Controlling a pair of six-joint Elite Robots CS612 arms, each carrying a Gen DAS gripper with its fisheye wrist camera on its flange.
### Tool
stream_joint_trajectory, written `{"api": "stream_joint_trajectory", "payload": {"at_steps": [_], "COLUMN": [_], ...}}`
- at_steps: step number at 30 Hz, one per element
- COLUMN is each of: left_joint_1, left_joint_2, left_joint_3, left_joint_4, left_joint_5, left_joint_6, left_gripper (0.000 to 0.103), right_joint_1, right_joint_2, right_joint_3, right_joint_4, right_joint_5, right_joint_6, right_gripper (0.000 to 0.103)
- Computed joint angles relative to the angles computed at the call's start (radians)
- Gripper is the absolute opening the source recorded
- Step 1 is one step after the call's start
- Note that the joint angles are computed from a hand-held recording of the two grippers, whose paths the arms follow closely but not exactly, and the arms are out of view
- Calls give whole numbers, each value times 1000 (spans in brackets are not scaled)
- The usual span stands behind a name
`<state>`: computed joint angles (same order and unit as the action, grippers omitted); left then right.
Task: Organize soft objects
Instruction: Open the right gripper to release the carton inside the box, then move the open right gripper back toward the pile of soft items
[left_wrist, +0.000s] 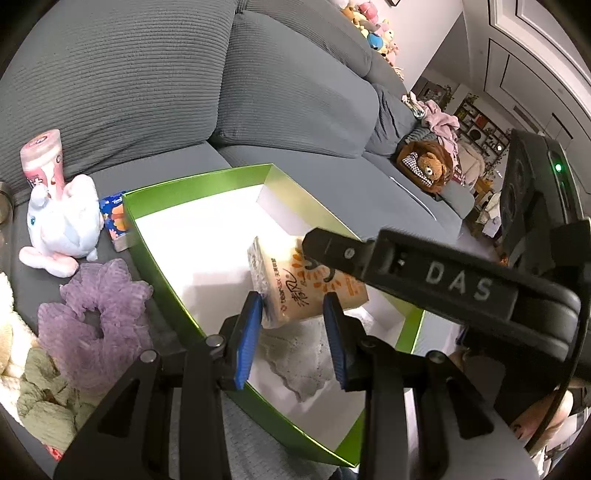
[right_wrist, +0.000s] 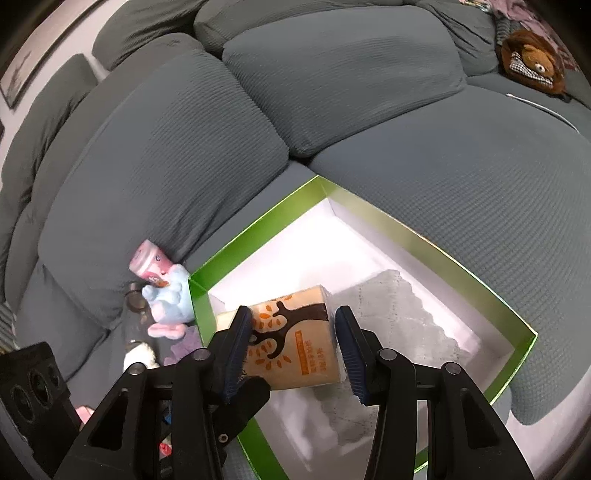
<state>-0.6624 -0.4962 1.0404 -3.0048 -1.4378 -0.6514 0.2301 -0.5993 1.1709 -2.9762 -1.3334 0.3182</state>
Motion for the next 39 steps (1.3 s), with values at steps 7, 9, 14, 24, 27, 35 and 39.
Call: {"api": "stream_joint_trajectory", "payload": {"at_steps": [7, 9, 14, 24, 27, 35, 39], "left_joint_1": [-2, -1, 2, 6, 7, 13, 14], "left_joint_2": [-44, -62, -107, -197, -221, -281, -297], "left_joint_3": [83, 116, 204, 372, 406, 485, 517], "left_joint_4": [-96, -129, -198, -285, -268, -138, -150], "left_joint_5": [24, 49, 118, 253, 296, 377, 375], "left_joint_6": [1, -20, -80, -192, -230, -365, -397], "left_gripper": [60, 66, 82, 100, 100, 100, 100], "right_joint_1": [4, 3, 11, 28, 39, 66, 85], "right_joint_2": [-10, -12, -20, -23, -22, -16, -12], "right_joint_3": [33, 38, 47, 58, 56, 41, 27], "right_joint_4": [-120, -138, -169, -272, -299, -309, -278], "right_joint_5": [-67, -58, -60, 6, 25, 73, 81], "right_joint_6": [27, 34, -3, -35, -53, -135, -160], "right_gripper": [81, 82, 87, 100, 100, 100, 100]}}
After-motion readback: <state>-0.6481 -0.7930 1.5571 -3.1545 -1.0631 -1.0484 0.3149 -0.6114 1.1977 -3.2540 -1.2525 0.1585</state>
